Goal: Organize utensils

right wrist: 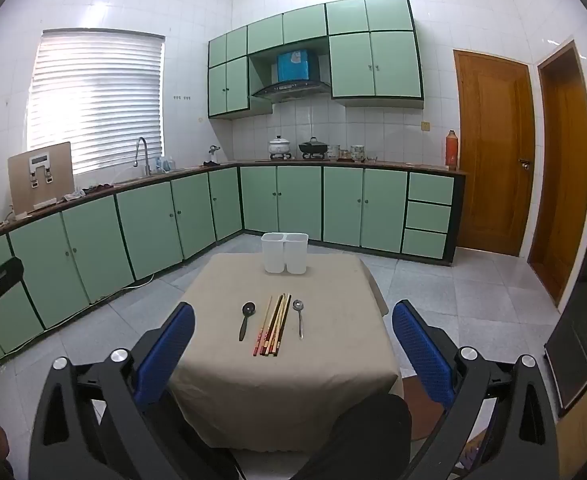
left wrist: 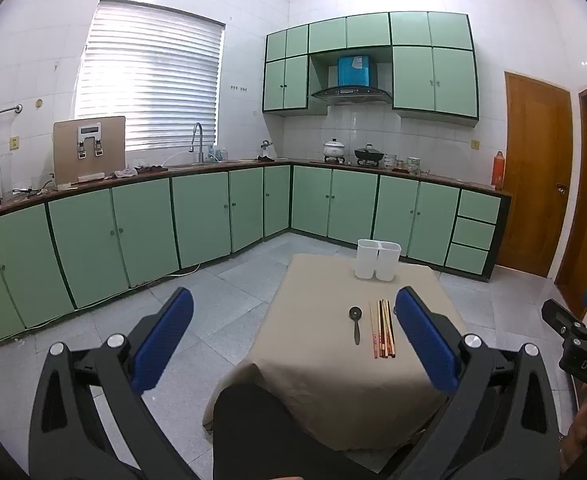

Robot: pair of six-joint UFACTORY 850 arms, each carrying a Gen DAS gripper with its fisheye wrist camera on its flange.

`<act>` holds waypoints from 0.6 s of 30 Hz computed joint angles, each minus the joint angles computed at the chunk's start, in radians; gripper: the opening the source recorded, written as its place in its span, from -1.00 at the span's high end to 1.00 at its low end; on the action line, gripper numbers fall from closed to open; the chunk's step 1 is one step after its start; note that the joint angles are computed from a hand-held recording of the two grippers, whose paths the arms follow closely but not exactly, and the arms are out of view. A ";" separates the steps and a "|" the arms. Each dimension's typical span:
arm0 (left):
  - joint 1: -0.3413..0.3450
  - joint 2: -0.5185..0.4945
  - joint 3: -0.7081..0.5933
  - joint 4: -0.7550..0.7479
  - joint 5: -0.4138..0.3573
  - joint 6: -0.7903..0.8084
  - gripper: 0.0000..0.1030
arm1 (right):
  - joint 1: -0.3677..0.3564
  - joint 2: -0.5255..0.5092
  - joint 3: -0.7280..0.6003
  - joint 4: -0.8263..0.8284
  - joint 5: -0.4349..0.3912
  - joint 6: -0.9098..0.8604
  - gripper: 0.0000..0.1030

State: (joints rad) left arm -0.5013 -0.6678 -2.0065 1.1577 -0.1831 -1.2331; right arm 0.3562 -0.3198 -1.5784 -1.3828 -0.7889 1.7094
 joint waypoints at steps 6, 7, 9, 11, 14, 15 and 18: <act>-0.001 -0.016 -0.022 -0.019 -0.005 0.019 -0.90 | -0.005 0.002 0.001 0.003 0.009 0.004 -0.88; 0.000 -0.019 -0.031 -0.038 -0.007 0.041 -0.90 | -0.007 0.003 0.002 0.003 0.010 0.004 -0.88; 0.000 -0.026 -0.042 -0.057 -0.010 0.060 -0.90 | -0.011 0.004 0.003 0.003 0.015 0.007 -0.88; -0.001 -0.034 -0.054 -0.063 -0.013 0.066 -0.90 | 0.001 0.006 0.007 -0.011 -0.001 0.008 -0.88; -0.002 -0.005 -0.008 0.041 -0.006 -0.041 -0.90 | -0.002 0.015 0.009 -0.005 -0.001 -0.001 -0.88; -0.002 -0.007 -0.011 0.036 -0.006 -0.036 -0.90 | -0.004 0.017 0.009 -0.004 0.000 -0.003 -0.88; -0.005 0.000 -0.007 0.042 -0.009 -0.044 -0.90 | -0.003 0.016 0.007 -0.004 -0.001 -0.006 -0.88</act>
